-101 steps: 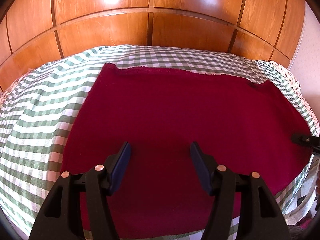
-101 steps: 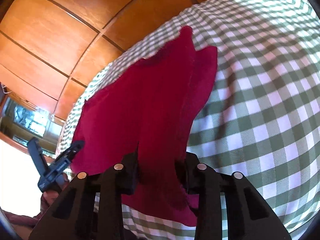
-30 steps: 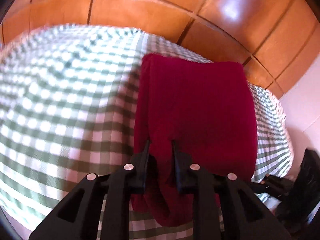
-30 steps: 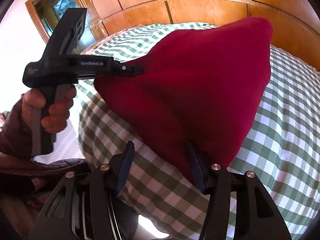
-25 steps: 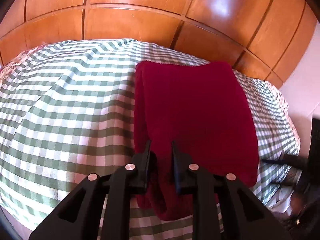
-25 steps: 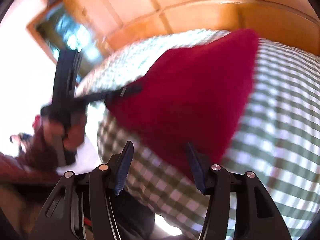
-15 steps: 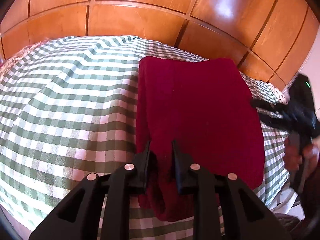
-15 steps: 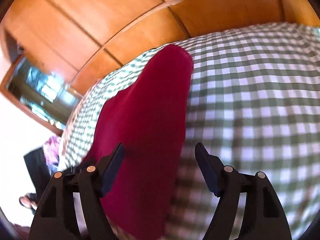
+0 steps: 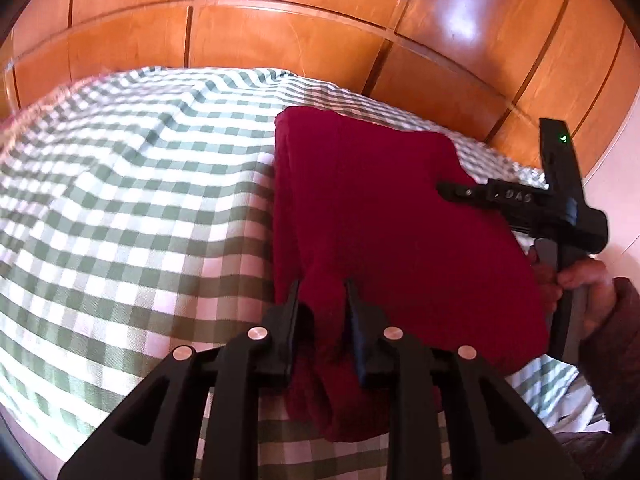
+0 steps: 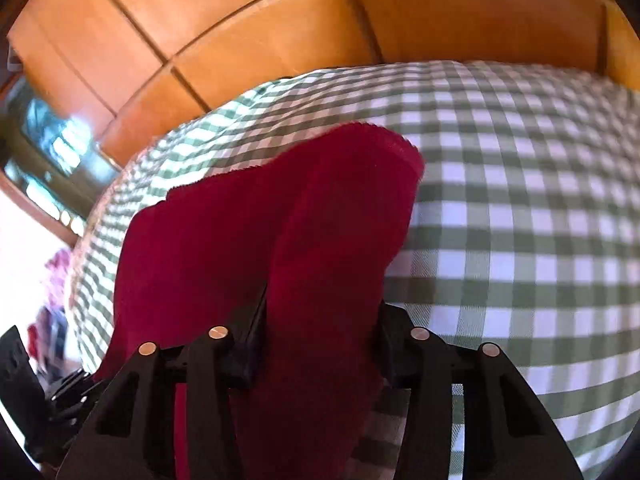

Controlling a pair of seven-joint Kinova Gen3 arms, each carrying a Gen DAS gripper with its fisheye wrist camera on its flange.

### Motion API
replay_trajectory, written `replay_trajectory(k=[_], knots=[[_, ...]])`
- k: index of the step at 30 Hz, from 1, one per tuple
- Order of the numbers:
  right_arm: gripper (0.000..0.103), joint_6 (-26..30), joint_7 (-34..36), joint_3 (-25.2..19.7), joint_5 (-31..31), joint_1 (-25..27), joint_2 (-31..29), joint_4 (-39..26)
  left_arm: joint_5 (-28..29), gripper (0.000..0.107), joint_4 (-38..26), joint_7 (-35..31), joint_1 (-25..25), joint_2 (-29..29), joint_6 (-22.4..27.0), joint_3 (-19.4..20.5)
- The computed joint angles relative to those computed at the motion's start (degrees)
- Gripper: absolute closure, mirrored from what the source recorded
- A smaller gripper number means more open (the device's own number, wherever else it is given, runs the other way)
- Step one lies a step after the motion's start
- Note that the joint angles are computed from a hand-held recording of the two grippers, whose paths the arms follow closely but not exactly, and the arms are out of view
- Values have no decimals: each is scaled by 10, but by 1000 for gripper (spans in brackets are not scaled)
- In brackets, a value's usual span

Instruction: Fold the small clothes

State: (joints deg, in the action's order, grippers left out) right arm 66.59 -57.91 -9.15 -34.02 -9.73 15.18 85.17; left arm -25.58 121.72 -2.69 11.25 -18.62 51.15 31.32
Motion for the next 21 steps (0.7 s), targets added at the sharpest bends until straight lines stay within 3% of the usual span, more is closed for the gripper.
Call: replay_trajectory(k=[3,8,13,21], knots=[[42,-3,-7,3,-1,2,-5,5,-25,79,-29,17,0,28,56,31],[25,8,-6,7,-11,11,-11,5,-38,65,-30,41,29,29,80,12],[24,55,30,16,-45,48,-26,14,-55,57,-36,65,52,36,108,15],[21,128,70,38,-95,86,-41,45,-66,54,-41,90,89,44,132,2]])
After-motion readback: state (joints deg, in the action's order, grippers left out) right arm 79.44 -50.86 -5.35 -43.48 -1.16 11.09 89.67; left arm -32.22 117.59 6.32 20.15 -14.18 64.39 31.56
